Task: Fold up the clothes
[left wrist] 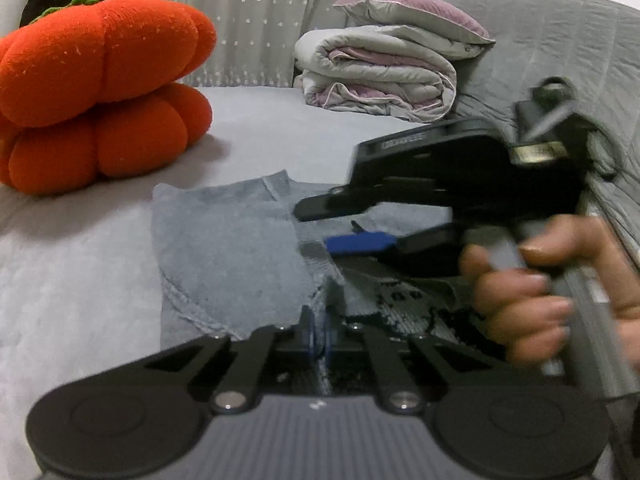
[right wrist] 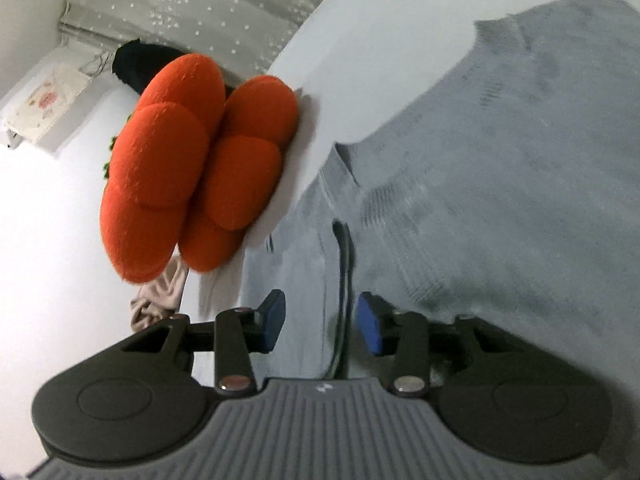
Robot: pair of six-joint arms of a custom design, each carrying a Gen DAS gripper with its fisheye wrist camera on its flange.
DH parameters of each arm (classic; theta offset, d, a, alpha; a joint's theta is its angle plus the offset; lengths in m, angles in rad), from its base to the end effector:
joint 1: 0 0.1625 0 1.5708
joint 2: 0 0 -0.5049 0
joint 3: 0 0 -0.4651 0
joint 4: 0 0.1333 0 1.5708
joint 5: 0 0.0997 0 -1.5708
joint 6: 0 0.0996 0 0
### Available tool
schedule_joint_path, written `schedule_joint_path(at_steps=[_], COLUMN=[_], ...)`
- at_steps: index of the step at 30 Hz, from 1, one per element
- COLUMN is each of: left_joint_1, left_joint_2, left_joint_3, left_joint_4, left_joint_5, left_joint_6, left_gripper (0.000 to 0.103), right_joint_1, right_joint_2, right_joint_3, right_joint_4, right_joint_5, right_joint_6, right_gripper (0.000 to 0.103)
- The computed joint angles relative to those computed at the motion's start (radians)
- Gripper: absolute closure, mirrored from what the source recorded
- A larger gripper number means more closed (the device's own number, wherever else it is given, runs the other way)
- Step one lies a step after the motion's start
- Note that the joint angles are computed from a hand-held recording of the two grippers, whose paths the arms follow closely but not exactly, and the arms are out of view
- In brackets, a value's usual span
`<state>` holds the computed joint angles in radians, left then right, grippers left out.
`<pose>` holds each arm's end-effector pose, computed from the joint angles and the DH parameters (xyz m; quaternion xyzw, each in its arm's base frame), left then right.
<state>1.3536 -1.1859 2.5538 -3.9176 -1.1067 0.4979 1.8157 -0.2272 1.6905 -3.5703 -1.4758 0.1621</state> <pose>0.0847 -0.4415 0.2079 0.1993 0.8425 -0.4246 0.2650 0.3029 -0.6233 -0.2205 -0.0524 0.9618 -0.2499 0.0983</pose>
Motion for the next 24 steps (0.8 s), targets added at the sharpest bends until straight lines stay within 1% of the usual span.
schedule_joint_path(at_steps=[2,5,9,10,14,16,17,19,22,24], left_joint_1=[-0.007,-0.017,-0.023,-0.025,-0.037,-0.040,-0.042,-0.040,-0.026,-0.017], left_joint_2=[0.000,-0.007,-0.027,-0.029,-0.023,-0.016,-0.012,-0.014,-0.024,-0.035], left_joint_3=[0.005,0.013,0.019,0.020,0.022,0.021,0.021,0.023,0.022,0.021], left_joint_4=[-0.011,-0.022,-0.002,0.000,0.010,0.005,0.002,0.001,0.005,0.020], left_joint_5=[0.000,-0.004,-0.032,-0.038,-0.039,-0.022,-0.013,-0.008,-0.021,-0.031], left_joint_6=[0.006,0.008,-0.015,-0.017,-0.005,0.002,0.005,-0.005,-0.025,-0.040], left_gripper=[0.099,0.099,0.099,0.099,0.099,0.099,0.099,0.099,0.099,0.099], right_joint_1=[0.007,0.022,0.033,0.035,0.042,0.050,0.052,0.048,0.040,0.045], right_joint_2=[0.023,0.037,0.034,0.034,0.027,0.017,0.016,0.011,0.010,0.013], right_joint_3=[-0.029,-0.039,-0.005,0.001,0.016,0.016,0.009,0.006,-0.005,-0.014], right_joint_4=[-0.019,-0.063,-0.175,-0.200,-0.259,-0.228,-0.203,-0.160,-0.094,-0.061], right_joint_5=[-0.021,-0.062,-0.061,-0.061,-0.087,-0.136,-0.151,-0.151,-0.131,-0.145], right_joint_6=[0.002,-0.022,-0.080,-0.094,-0.135,-0.144,-0.139,-0.120,-0.103,-0.108], right_gripper=[0.085,0.097,0.098,0.099,0.101,0.101,0.098,0.089,0.088,0.088])
